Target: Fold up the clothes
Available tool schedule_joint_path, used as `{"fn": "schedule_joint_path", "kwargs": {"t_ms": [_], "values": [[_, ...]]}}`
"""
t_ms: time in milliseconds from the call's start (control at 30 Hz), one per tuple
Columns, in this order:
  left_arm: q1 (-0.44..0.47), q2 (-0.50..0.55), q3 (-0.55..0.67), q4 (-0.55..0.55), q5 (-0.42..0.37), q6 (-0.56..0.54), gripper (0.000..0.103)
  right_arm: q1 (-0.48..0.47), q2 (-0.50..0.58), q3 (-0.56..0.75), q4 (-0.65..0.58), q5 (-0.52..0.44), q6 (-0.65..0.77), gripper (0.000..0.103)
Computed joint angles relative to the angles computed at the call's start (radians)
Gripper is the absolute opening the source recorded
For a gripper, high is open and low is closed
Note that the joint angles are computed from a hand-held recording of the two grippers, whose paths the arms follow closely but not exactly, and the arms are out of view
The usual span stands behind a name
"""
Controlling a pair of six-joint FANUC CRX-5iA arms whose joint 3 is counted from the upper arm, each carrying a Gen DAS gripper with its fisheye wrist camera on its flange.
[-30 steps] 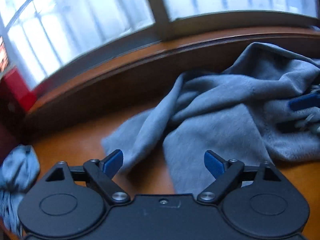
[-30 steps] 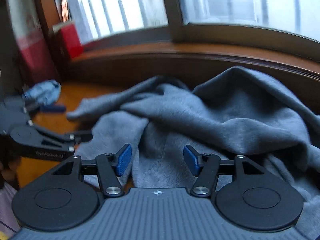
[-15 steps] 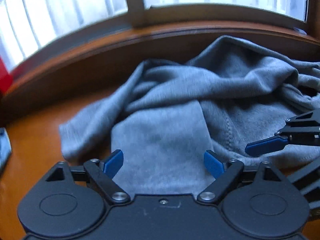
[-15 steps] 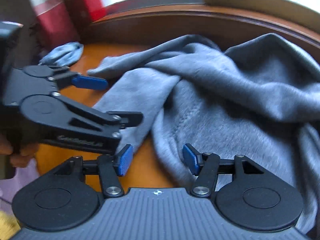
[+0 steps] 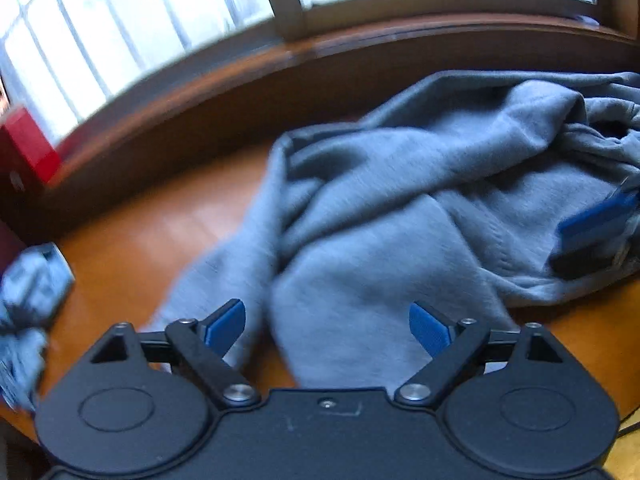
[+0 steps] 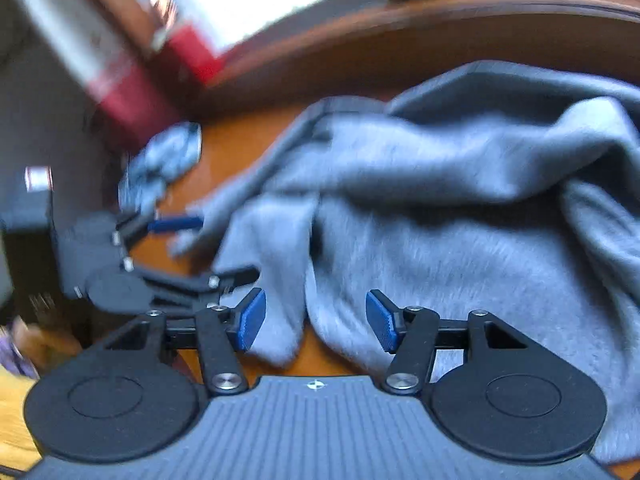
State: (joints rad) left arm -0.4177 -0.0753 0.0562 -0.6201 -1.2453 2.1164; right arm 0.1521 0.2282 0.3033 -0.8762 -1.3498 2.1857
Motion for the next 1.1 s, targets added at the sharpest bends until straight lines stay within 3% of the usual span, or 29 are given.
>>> {"fn": "schedule_joint_path", "kwargs": {"t_ms": [133, 267, 333, 400, 467, 533, 600, 633, 700, 767, 867, 933, 1000, 1033, 1067, 1100], "values": [[0.121, -0.089, -0.104, 0.086, 0.126, -0.151, 0.088, 0.04, -0.086, -0.077, -0.004, 0.165, -0.064, 0.061], [0.288, -0.186, -0.242, 0.249, 0.267, -0.476, 0.087, 0.205, -0.132, -0.155, 0.07, 0.381, -0.248, 0.063], [0.418, -0.241, -0.341, 0.443, 0.359, -0.701, 0.084, 0.314, -0.134, -0.184, 0.155, 0.481, -0.347, 0.063], [0.533, -0.26, -0.418, 0.64, 0.399, -0.926, 0.066, 0.417, -0.126, -0.199, 0.273, 0.58, -0.444, 0.063], [0.605, -0.275, -0.468, 0.773, 0.4, -1.08, 0.061, 0.499, -0.097, -0.196, 0.375, 0.656, -0.529, 0.063], [0.658, -0.278, -0.51, 0.899, 0.405, -1.204, 0.055, 0.575, -0.057, -0.198, 0.597, 0.692, -0.737, 0.062], [0.695, -0.28, -0.543, 1.001, 0.405, -1.302, 0.028, 0.617, -0.018, -0.187, 0.751, 0.679, -0.889, 0.061], [0.712, -0.281, -0.556, 1.047, 0.402, -1.346, 0.022, 0.619, -0.005, -0.174, 0.749, 0.665, -0.899, 0.057], [0.745, -0.284, -0.579, 1.135, 0.395, -1.427, 0.016, 0.616, 0.021, -0.141, 0.723, 0.632, -0.897, 0.009], [0.79, -0.296, -0.601, 1.241, 0.395, -1.52, 0.016, 0.62, 0.008, -0.161, 0.735, 0.668, -0.938, 0.008], [0.844, -0.292, -0.591, 1.322, 0.42, -1.545, 0.016, 0.617, -0.038, -0.193, 0.688, 0.808, -0.902, 0.007], [0.864, -0.271, -0.568, 1.333, 0.485, -1.528, 0.02, 0.615, -0.001, -0.124, 0.667, 0.827, -0.852, 0.007], [0.868, -0.236, -0.538, 1.302, 0.584, -1.489, 0.034, 0.619, 0.067, -0.032, 0.686, 0.837, -0.831, 0.008], [0.866, -0.213, -0.508, 1.235, 0.625, -1.425, 0.041, 0.609, 0.123, 0.047, 0.644, 0.821, -0.794, 0.009], [0.864, -0.189, -0.476, 1.16, 0.659, -1.352, 0.052, 0.599, 0.181, 0.13, 0.602, 0.799, -0.757, 0.018], [0.864, -0.17, -0.452, 1.101, 0.68, -1.287, 0.054, 0.587, 0.237, 0.21, 0.571, 0.756, -0.735, 0.035]]}}
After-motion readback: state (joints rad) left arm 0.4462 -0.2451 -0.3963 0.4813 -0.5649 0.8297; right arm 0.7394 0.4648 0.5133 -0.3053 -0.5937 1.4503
